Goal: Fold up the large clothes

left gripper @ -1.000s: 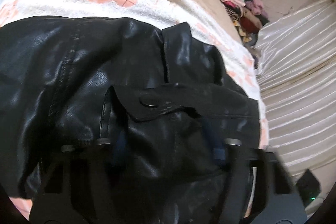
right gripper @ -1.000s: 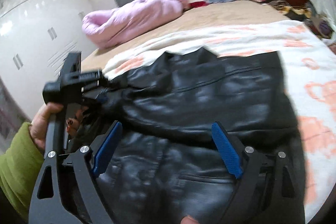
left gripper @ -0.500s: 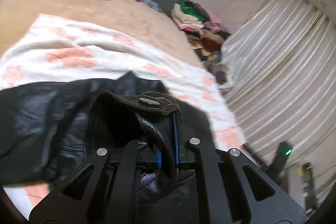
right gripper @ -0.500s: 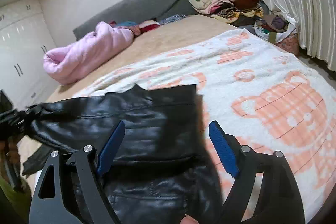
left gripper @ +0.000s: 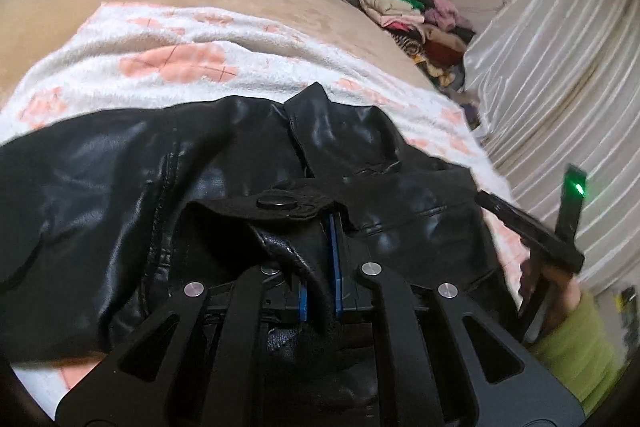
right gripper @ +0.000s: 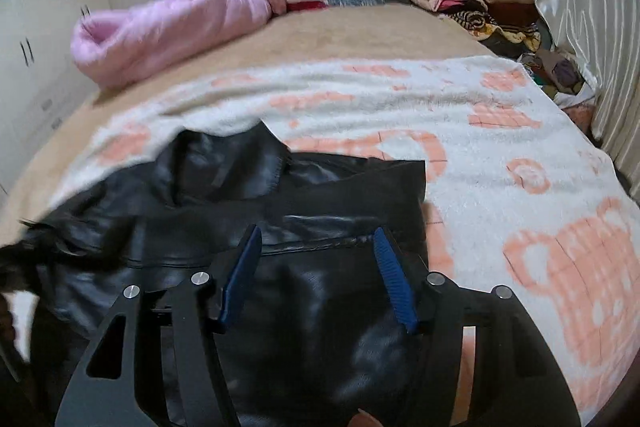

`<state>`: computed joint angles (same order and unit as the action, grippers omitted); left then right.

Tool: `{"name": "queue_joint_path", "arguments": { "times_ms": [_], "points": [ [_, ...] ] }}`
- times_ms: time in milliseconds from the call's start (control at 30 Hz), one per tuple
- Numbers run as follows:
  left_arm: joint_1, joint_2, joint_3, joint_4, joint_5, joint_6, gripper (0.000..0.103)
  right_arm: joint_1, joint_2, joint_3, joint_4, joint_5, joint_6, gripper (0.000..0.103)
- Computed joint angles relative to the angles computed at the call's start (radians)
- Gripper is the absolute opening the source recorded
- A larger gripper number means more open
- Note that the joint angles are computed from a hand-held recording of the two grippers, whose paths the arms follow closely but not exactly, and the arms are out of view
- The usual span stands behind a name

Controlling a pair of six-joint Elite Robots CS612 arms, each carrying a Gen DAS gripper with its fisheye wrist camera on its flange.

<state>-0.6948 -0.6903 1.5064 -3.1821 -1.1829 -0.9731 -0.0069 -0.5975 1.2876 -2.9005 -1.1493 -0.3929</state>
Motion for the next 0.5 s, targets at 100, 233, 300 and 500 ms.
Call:
{"name": "queue_joint_path", "arguments": {
  "times_ms": [100,233,300,500],
  "points": [
    [0.006,0.004,-0.01,0.065,-0.002,-0.021,0.003,0.011,0.039,-0.067,0.107,-0.088,-0.006,0.051],
    [0.007,0.011,-0.017,0.155,0.003,-0.044,0.007,0.007,0.062,-0.095,0.129,-0.088,-0.009,0.051],
    [0.016,0.018,-0.016,0.165,-0.035,-0.076,0.008,0.008,0.066,-0.096,0.124,-0.091,-0.012,0.052],
    [0.004,-0.014,0.021,0.132,-0.007,-0.074,0.035,-0.007,0.003,-0.001,0.047,-0.017,-0.007,0.064]
  ]
}}
